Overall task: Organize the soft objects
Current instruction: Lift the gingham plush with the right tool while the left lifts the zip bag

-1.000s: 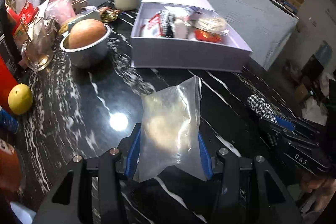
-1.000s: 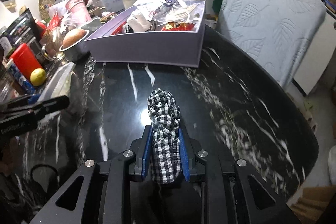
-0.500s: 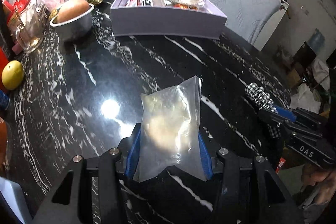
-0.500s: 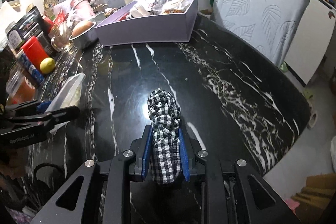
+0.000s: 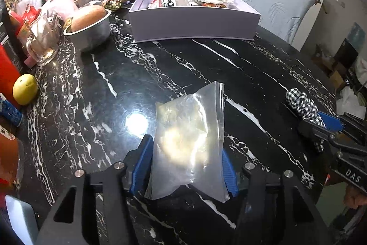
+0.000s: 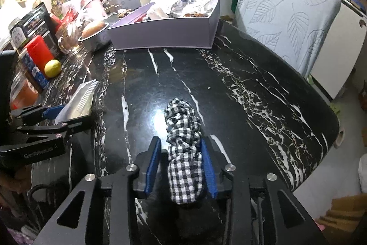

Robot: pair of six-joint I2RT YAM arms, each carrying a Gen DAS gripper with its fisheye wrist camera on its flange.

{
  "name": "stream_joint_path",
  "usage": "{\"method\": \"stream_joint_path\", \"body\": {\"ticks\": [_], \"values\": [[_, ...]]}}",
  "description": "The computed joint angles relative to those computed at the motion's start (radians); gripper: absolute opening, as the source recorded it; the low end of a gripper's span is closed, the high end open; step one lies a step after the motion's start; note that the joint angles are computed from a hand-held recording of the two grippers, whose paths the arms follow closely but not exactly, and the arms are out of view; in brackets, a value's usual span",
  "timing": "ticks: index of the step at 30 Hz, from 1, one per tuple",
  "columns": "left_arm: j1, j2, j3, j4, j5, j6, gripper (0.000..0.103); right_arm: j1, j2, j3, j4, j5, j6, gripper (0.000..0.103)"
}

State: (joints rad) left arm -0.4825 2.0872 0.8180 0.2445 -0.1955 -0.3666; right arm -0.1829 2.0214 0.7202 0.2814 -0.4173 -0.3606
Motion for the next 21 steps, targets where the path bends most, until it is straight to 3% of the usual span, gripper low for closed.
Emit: {"method": "stream_joint_path", "body": {"ticks": [6,8,10,21], "values": [[0.000,-0.003,-0.014,0.021,0.001,0.009,0.056,0.020,0.005,-0.030,0.078,0.031,0.011,0.038],[0.005,-0.009,-0.026,0.038,0.022,0.022,0.052,0.032,0.000,-0.044,0.097,0.064,-0.010,0.024],[0.018,-0.017,-0.035,0.047,0.052,0.010,0.050,0.037,-0.003,-0.049,0.099,0.072,-0.029,0.024],[0.009,-0.098,-0.119,0.114,0.165,-0.022,0.048,-0.035,-0.016,-0.039,-0.019,-0.140,-0.006,0.023]]}}
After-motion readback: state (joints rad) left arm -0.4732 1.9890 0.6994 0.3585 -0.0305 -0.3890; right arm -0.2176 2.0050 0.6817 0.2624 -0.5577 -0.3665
